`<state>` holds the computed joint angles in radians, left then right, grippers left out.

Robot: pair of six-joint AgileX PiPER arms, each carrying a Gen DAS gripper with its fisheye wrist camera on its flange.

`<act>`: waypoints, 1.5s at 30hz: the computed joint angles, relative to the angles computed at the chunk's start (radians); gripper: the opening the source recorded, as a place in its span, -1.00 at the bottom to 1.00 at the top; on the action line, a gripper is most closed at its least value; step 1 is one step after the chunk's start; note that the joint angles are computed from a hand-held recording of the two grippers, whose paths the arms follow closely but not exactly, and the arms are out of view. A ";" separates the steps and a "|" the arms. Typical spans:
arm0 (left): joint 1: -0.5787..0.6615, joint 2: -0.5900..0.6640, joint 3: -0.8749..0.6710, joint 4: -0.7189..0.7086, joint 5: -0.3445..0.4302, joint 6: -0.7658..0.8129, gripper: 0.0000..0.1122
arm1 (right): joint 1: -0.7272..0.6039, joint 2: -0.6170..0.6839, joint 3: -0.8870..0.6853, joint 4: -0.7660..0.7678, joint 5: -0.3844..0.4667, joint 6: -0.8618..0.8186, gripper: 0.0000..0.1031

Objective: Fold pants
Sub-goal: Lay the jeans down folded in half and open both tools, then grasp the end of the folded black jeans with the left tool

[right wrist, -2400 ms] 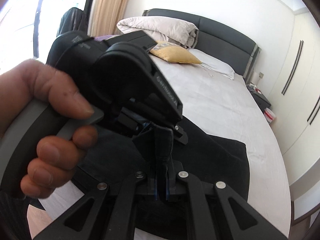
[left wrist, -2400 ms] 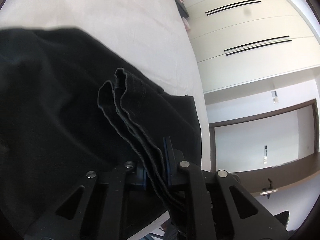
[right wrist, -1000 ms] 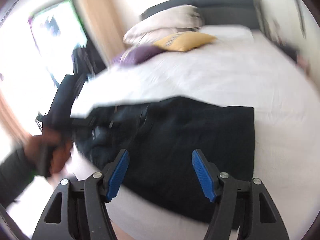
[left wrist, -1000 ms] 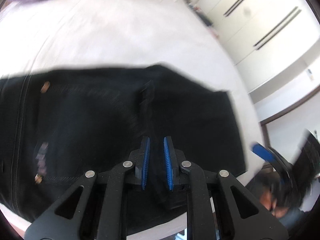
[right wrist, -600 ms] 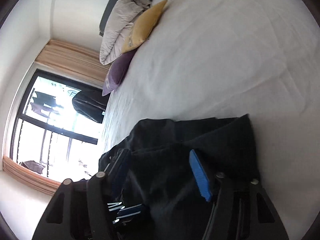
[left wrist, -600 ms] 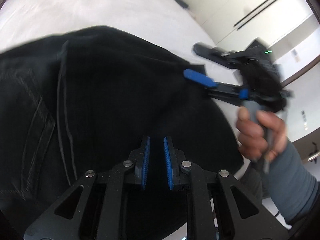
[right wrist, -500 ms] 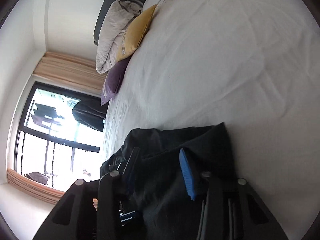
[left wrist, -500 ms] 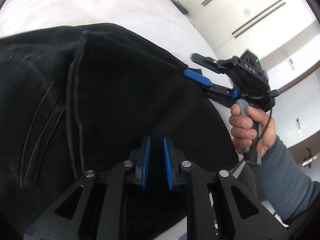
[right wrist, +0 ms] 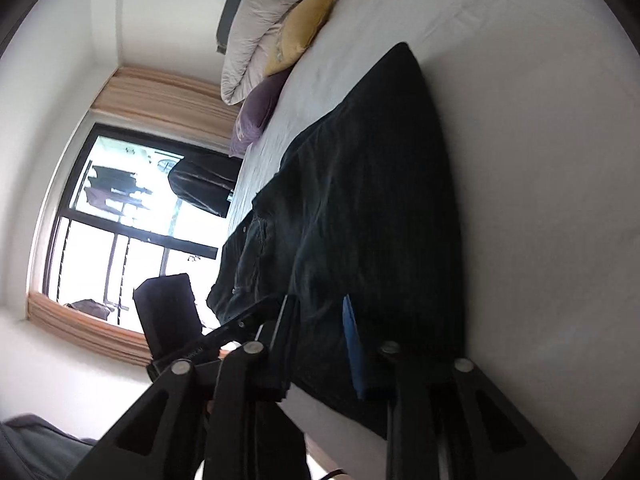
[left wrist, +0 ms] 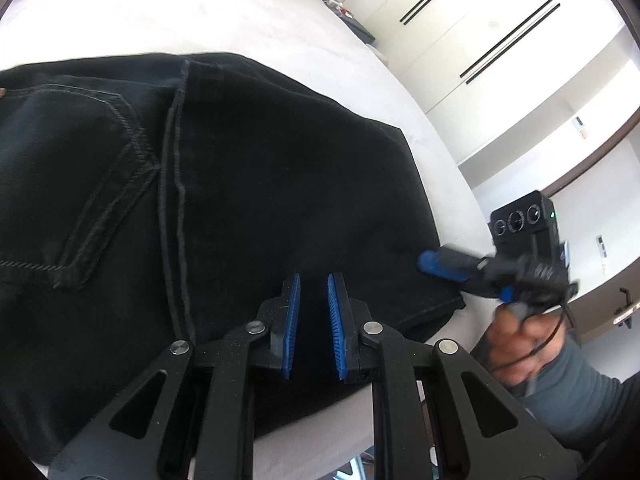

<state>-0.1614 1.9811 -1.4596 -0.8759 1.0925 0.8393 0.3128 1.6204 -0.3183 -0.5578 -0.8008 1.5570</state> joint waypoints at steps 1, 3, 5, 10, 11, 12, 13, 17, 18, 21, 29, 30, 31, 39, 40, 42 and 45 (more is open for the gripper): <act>0.010 -0.014 0.011 -0.007 0.006 0.010 -0.75 | -0.018 -0.026 -0.006 -0.043 -0.021 0.035 0.11; 0.031 -0.043 0.072 -0.031 -0.008 0.059 -0.75 | 0.014 -0.105 -0.048 -0.048 -0.005 0.015 0.32; 0.040 -0.022 0.072 -0.041 -0.017 0.063 -0.75 | 0.034 -0.088 -0.084 -0.049 -0.032 0.003 0.52; 0.099 -0.106 0.148 -0.126 -0.048 0.105 -0.75 | 0.112 0.065 -0.158 -0.058 0.164 0.023 -0.22; 0.129 -0.131 0.167 -0.138 -0.043 0.122 -0.75 | 0.123 0.039 -0.141 -0.020 0.166 0.013 -0.15; 0.174 -0.170 0.193 -0.154 -0.046 0.134 -0.75 | 0.118 0.015 -0.116 0.000 0.127 0.024 0.06; 0.207 -0.193 0.224 -0.177 -0.061 0.151 -0.75 | 0.122 -0.016 -0.103 0.026 0.115 0.020 0.25; 0.432 -0.242 0.275 -0.257 -0.054 0.157 -0.58 | 0.148 -0.073 -0.144 0.061 0.137 -0.014 0.36; 0.482 -0.238 0.274 -0.274 -0.050 0.155 -0.12 | 0.157 -0.075 -0.144 0.083 0.125 -0.025 0.36; 0.616 -0.209 0.280 -0.349 -0.080 0.138 0.59 | 0.181 -0.057 -0.166 0.123 0.110 -0.031 0.36; 0.678 -0.010 0.110 -0.387 0.011 0.052 0.59 | 0.274 0.018 -0.252 0.166 0.172 -0.013 0.36; 0.666 0.000 0.121 -0.396 -0.005 0.063 0.59 | 0.282 0.012 -0.254 0.169 0.186 -0.014 0.36; 0.652 0.012 0.124 -0.405 -0.018 0.061 0.59 | 0.289 0.007 -0.259 0.174 0.203 -0.016 0.36; 0.620 0.204 0.124 -0.569 0.001 0.183 0.59 | 0.300 -0.042 -0.256 0.170 0.268 -0.008 0.36; 0.617 0.220 0.117 -0.583 0.005 0.185 0.59 | 0.303 -0.035 -0.263 0.169 0.270 -0.006 0.36; 0.607 0.243 0.072 -0.584 0.008 0.154 0.56 | 0.309 -0.025 -0.274 0.166 0.273 -0.004 0.36; 0.586 0.254 0.042 -0.584 0.001 0.153 0.55 | 0.318 -0.013 -0.287 0.160 0.272 -0.001 0.36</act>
